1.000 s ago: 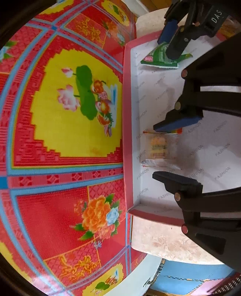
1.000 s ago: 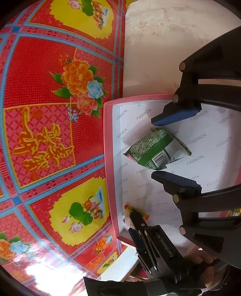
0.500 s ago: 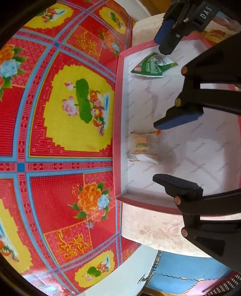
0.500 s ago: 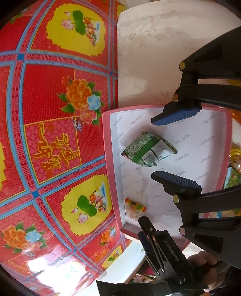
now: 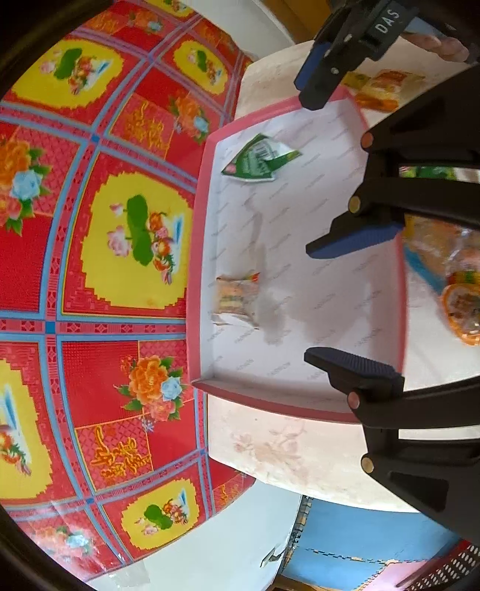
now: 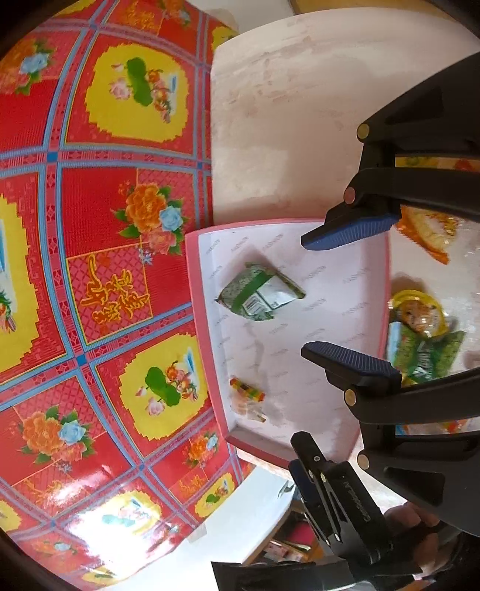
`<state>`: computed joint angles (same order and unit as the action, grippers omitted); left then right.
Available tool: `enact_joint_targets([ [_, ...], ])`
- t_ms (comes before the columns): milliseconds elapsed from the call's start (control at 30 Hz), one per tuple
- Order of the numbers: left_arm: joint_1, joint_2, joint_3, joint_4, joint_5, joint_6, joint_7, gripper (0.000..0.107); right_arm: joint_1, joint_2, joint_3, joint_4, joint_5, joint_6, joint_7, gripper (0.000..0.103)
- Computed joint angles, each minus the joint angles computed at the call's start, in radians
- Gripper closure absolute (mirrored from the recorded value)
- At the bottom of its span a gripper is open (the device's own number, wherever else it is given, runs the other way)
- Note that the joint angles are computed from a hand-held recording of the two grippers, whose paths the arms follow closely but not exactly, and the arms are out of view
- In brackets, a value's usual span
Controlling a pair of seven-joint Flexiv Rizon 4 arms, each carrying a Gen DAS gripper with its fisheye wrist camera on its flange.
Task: Organize snacks
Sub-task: 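Withdraw both tools from the pink box back toward the remaining snacks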
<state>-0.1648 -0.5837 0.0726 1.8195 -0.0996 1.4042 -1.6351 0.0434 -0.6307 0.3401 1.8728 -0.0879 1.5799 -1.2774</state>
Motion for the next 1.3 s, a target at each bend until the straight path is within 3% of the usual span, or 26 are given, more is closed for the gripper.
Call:
enact_joint_targets([
  [333, 0.071, 0.052, -0.078, 0.112, -0.052, 0.042, 0.069, 0.054, 0.003, 0.042, -0.013, 0.093, 0.005, 0.064, 0.025, 0.05],
  [1300, 0.134, 0.14, -0.143, 0.324, -0.131, 0.115, 0.174, 0.054, -0.035, 0.105, -0.056, 0.318, -0.106, 0.18, 0.139, 0.05],
])
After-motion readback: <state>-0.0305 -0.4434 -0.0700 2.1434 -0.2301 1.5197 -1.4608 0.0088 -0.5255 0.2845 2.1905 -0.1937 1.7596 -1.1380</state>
